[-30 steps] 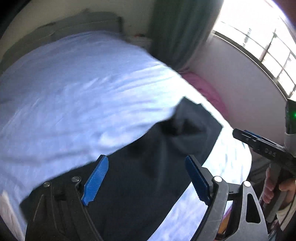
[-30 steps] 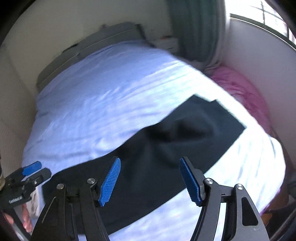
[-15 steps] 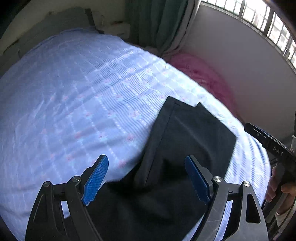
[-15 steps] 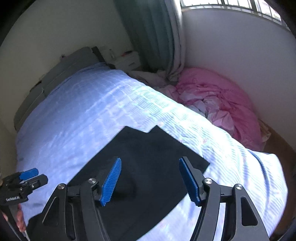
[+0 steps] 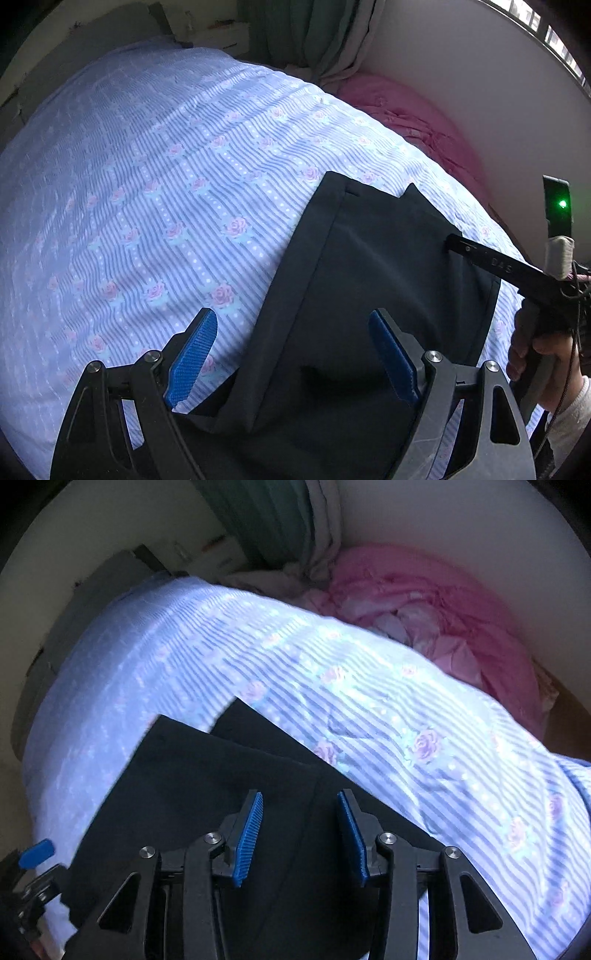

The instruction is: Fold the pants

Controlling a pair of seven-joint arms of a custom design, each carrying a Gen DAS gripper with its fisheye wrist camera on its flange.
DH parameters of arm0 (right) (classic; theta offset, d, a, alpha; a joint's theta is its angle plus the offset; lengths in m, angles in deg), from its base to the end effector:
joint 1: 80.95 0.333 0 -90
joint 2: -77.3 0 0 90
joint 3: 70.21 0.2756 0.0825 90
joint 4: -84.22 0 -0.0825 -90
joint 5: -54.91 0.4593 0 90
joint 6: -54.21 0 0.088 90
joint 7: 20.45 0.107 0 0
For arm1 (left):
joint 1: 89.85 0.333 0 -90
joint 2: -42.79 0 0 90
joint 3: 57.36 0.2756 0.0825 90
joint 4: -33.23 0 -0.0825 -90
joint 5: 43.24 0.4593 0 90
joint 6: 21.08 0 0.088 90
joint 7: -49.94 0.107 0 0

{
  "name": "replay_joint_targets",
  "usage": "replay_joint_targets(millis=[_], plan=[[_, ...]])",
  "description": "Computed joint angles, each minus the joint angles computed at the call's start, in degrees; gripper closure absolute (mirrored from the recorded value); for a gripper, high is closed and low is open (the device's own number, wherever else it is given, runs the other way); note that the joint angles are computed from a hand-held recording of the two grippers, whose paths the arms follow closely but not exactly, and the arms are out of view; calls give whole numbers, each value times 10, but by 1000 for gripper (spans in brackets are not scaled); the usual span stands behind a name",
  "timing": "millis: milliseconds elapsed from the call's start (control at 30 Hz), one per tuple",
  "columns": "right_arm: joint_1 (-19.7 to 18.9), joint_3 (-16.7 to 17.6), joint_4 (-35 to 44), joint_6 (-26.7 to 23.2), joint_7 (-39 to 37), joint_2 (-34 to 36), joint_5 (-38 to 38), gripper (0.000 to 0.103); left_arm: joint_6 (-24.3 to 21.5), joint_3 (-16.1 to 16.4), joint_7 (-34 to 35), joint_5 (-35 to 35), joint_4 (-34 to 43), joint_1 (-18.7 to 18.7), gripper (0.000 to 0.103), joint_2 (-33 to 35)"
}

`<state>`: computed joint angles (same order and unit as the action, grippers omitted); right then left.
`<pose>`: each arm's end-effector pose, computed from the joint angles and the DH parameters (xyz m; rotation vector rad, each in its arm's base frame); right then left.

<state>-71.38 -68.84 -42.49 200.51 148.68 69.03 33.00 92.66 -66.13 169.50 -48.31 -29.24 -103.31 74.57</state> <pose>0.6004 0.1214 0.4170 -0.8399 2.4988 -0.3892 0.7476 -0.2770 0.5049 -1.0440 2.7522 -0.5219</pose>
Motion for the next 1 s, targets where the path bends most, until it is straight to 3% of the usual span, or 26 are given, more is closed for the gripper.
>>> replay_joint_targets(millis=[100, 167, 267, 467, 767, 1000], plan=[[3, -2, 26, -27, -34, 22, 13, 68, 4, 2, 4, 5, 4, -1, 19, 3], [6, 1, 47, -59, -49, 34, 10, 89, 8, 4, 1, 10, 7, -3, 19, 6], [8, 5, 51, -81, -57, 26, -15, 96, -1, 6, -6, 13, 23, -4, 19, 17], [7, 22, 16, -145, -6, -46, -91, 98, 4, 1, -3, 0, 16, 4, 19, 12], [18, 22, -21, -200, -10, -69, -50, 98, 9, 5, 10, 15, -10, 0, 19, -3], [21, 21, 7, -230, -34, -43, -43, 98, 6, 9, -1, 24, -22, 0, 19, -10]])
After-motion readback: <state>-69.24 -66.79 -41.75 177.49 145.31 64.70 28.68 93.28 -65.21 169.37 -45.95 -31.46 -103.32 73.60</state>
